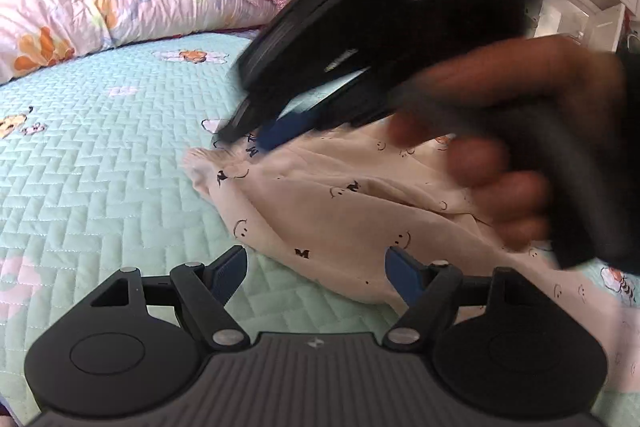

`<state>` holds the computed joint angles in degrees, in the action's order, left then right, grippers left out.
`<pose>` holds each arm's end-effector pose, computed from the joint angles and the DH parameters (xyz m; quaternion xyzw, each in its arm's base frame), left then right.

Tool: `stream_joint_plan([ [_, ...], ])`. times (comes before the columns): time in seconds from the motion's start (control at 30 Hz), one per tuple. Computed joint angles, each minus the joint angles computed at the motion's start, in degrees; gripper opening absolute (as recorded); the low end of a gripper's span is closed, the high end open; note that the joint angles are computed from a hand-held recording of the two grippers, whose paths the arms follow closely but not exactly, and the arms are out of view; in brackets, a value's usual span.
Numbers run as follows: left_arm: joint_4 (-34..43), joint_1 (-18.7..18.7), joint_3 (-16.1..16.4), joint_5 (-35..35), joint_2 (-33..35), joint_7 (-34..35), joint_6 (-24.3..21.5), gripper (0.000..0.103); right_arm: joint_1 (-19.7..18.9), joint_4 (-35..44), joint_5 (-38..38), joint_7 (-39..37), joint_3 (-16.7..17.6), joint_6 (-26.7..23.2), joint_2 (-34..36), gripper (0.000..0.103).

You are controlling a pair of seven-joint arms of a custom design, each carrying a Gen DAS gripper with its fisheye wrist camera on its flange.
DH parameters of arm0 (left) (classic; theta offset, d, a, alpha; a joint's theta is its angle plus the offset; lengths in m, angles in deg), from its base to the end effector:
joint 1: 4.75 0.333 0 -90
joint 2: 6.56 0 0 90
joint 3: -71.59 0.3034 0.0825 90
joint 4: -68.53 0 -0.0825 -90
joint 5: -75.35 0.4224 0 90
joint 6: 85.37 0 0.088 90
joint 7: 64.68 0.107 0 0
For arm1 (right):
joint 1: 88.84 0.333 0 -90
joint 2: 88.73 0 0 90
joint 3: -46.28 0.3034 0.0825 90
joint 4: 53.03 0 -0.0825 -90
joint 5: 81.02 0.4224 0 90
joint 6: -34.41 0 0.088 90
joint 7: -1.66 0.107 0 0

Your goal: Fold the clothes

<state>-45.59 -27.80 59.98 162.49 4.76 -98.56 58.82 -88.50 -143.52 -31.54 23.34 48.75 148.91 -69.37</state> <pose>0.5278 -0.3713 0.3596 -0.7218 0.4859 -0.3738 0.3212 0.7045 0.0776 0.4475 -0.8661 0.3054 0.0481 0.3927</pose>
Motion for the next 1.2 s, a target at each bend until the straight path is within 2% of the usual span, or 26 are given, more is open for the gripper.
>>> stream_joint_plan([
  [0.03, 0.3, 0.0, 0.0, -0.2, 0.2, 0.4, -0.1, 0.079, -1.0, -1.9, 2.6, -0.6, -0.4, 2.4, -1.8, 0.049],
  [0.07, 0.4, -0.1, -0.1, -0.1, 0.3, 0.6, -0.2, 0.079, -1.9, -3.6, 5.1, -1.2, -0.8, 4.9, -3.4, 0.055],
  [0.13, 0.4, -0.5, -0.1, 0.7, 0.4, 0.2, -0.5, 0.079, -1.9, -6.8, 6.1, -1.6, -2.4, 16.0, -5.7, 0.067],
  [0.2, 0.6, -0.9, -0.2, 1.8, 0.6, 0.0, -0.9, 0.079, -2.3, -6.4, 3.1, 1.7, -4.3, 24.3, -4.6, 0.067],
  [0.3, 1.5, -1.5, -0.3, 3.0, 1.5, 0.4, -1.3, 0.079, -3.3, -6.2, -4.2, 8.5, -6.9, 33.4, -2.8, 0.067],
  [0.4, 2.9, -2.1, -0.1, 3.7, 3.1, 2.4, -1.4, 0.079, -6.6, -7.2, -6.5, 8.6, -7.5, 35.9, -2.4, 0.067],
  [0.43, 3.4, -2.6, 0.0, 4.2, 3.5, 2.8, -2.0, 0.079, -7.0, -8.1, -8.2, 8.8, -8.0, 38.1, -2.4, 0.067],
  [0.57, 5.1, -4.5, 0.2, 4.9, 5.3, 6.0, -5.5, 0.079, -11.7, -7.9, -7.7, 11.7, -9.1, 40.1, -0.5, 0.067],
  [0.63, 5.8, -5.3, 0.4, 4.6, 6.1, 7.6, -7.1, 0.079, -15.6, -5.0, -3.1, 13.8, -8.7, 39.7, 2.2, 0.067],
  [0.73, 7.0, -6.6, 0.6, 3.7, 7.4, 10.2, -9.8, 0.079, -21.9, 3.6, 4.0, 19.2, -7.5, 37.7, 8.8, 0.067],
  [0.83, 8.4, -8.1, 0.9, 2.9, 8.8, 12.9, -13.0, 0.079, -25.5, 12.9, 5.2, 21.8, -5.7, 37.2, 15.6, 0.067],
  [0.97, 10.3, -9.9, 1.3, 1.2, 10.4, 17.1, -16.5, 0.079, -24.1, 18.7, 0.1, 11.7, -2.1, 43.4, 20.5, 0.067],
  [1.07, 10.7, -10.3, 1.6, 0.2, 10.7, 18.4, -16.9, 0.079, -21.0, 20.5, -5.7, 4.4, -1.5, 49.6, 23.6, 0.066],
  [1.1, 10.8, -10.2, 1.7, -0.2, 10.8, 18.7, -16.6, 0.079, -19.7, 21.8, -8.6, 4.8, -2.7, 49.4, 25.1, 0.062],
  [1.17, 10.9, -9.9, 1.7, -1.4, 10.8, 19.2, -15.6, 0.079, -16.1, 26.9, -16.0, 10.5, -8.2, 47.2, 29.8, 0.037],
  [1.2, 10.9, -9.9, 1.8, -1.5, 10.8, 19.2, -15.4, 0.079, -15.5, 29.6, -17.6, 16.1, -10.8, 46.7, 31.8, 0.0],
])
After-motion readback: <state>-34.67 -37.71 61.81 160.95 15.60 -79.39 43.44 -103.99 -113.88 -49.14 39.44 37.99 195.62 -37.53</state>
